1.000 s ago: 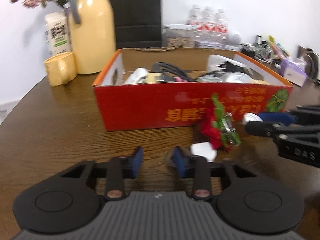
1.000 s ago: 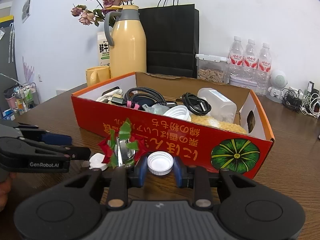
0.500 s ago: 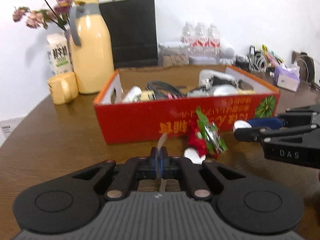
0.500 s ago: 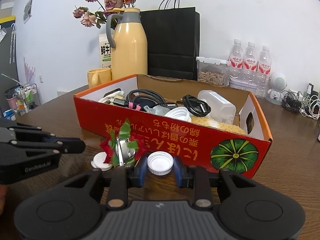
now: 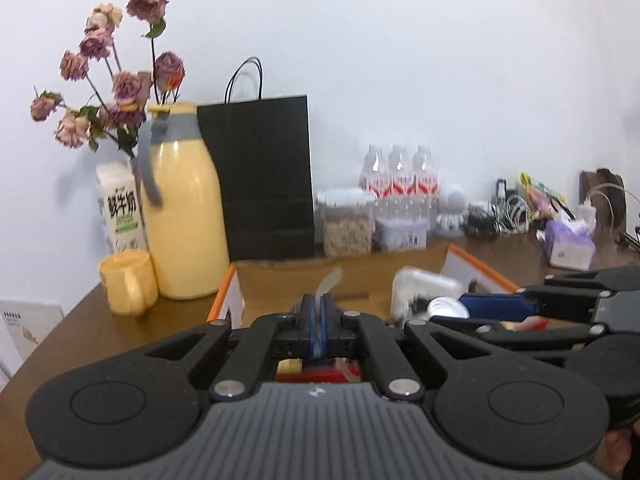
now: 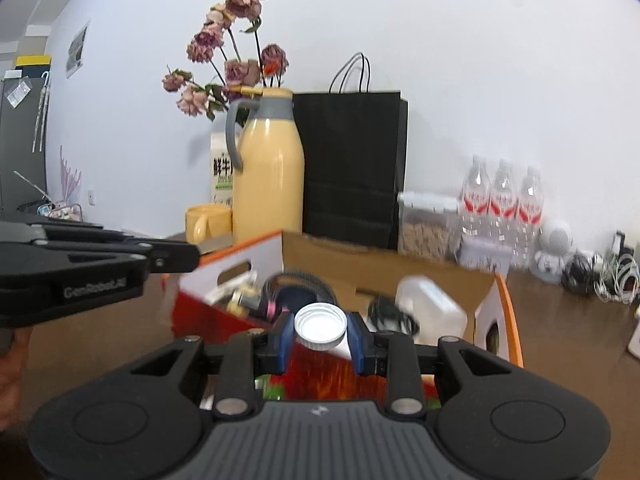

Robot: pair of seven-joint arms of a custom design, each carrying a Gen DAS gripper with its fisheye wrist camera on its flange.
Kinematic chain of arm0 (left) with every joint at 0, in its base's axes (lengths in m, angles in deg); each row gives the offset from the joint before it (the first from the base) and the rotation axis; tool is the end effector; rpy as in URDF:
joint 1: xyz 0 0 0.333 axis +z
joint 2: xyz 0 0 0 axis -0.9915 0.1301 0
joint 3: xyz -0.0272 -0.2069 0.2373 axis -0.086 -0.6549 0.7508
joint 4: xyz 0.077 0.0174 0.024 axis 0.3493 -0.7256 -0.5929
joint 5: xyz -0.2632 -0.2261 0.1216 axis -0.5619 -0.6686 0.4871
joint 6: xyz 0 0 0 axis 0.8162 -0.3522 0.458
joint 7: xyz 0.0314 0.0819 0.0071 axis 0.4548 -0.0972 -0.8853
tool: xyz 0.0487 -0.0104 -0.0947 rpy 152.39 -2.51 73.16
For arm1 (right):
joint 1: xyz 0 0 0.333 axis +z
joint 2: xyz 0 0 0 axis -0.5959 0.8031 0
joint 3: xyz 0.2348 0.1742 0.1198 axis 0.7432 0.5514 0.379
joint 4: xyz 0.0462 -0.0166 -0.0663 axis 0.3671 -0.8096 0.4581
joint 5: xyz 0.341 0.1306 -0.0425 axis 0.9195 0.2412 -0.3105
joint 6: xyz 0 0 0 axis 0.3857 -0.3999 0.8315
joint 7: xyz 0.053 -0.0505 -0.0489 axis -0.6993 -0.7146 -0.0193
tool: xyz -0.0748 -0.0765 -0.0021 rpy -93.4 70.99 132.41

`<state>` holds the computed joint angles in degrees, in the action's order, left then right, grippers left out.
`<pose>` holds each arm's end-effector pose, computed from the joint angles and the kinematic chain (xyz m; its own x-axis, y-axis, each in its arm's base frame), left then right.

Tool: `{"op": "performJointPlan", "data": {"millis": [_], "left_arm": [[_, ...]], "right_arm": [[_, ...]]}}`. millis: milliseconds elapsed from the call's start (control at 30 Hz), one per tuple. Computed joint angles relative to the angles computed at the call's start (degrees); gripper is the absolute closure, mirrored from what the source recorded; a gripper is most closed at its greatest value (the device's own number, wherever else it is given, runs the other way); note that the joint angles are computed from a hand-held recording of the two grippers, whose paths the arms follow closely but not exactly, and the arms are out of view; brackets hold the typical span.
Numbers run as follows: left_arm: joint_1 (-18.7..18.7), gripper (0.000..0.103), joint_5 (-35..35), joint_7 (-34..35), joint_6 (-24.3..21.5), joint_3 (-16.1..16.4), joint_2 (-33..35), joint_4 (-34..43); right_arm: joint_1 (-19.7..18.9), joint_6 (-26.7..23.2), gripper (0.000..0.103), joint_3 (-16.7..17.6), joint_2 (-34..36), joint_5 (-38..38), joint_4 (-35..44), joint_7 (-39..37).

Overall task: Organize objects
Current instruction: 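Carry the cap and clear piece into the box and open both tools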

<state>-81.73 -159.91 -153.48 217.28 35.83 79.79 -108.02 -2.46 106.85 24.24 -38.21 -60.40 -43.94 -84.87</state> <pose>0.7120 -0.1884 0.4263 -0.6919 -0.7195 -0.0600 -0.1655 0.2390 -0.9568 0.6068 0.3515 0.3983 -0.1881 -0.9812 0.0440 -0.3363 0.0222 -0.9415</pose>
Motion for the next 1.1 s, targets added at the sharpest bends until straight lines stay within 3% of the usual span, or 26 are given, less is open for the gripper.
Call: {"op": "performJointPlan", "data": {"millis": [133, 267, 367, 467, 567, 767, 800, 833, 900, 967, 1033, 1100], "left_arm": [[-5.0, 0.099, 8.01, -9.46, 2.51, 1.94, 5.63, 9.19], [-11.34, 0.099, 20.87, -26.85, 1.7, 7.83, 13.78, 21.44], [-15.29, 0.099, 31.35, -43.22, -2.77, 14.98, 20.15, 30.85], [-16.73, 0.099, 39.03, -53.34, -6.78, 18.82, 25.66, 39.1], [-16.04, 0.099, 41.51, -54.51, -6.64, 17.49, 25.94, 39.03], [-13.2, 0.097, 42.06, -48.97, 0.17, 10.78, 21.47, 29.72], [-13.28, 0.089, 42.94, -49.95, 0.65, 10.75, 21.61, 29.86], [-12.94, 0.072, 43.4, -50.23, 1.02, 10.05, 21.63, 29.7], [-11.78, 0.044, 43.54, -49.31, 3.01, 7.53, 21.26, 28.42], [-10.51, 0.032, 43.75, -47.62, 5.19, 4.65, 20.96, 27.17], [-9.38, 0.0, 43.92, -46.58, 7.62, 1.88, 20.94, 26.32], [-8.02, 0.0, 43.71, -44.43, 11.6, -2.05, 21.3, 25.43]], "right_arm": [[-1.05, -0.29, 0.076, -1.12, 3.94, 2.36, 6.6, -4.25], [-1.54, 0.43, 0.076, -3.35, 8.43, 6.48, 12.67, -7.6], [-2.13, 3.38, 0.076, -4.9, 10.32, 9.16, 14.29, -8.07], [-2.36, 6.9, 0.076, -6.3, 10.5, 10.81, 13.52, -7.18], [-1.35, 7.19, 0.076, -7.49, 9.88, 11.11, 12.21, -6.06], [-0.74, 6.68, 0.075, -7.77, 9.82, 12.29, 11.7, -6.92], [-0.54, 6.56, 0.075, -7.95, 9.64, 12.1, 11.41, -6.55], [-0.48, 6.58, 0.068, -7.97, 9.47, 12.02, 11.12, -6.33], [-0.08, 6.25, 0.048, -8.18, 8.9, 11.29, 10.26, -5.31], [0.7, 4.79, 0.026, -8.45, 8.37, 9.76, 9.5, -3.87], [1.23, 3.29, 0.016, -8.44, 7.67, 7.92, 8.63, -2.15], [1.27, 1.65, 0.005, -7.99, 7.19, 6.84, 8.01, -0.88]]}}
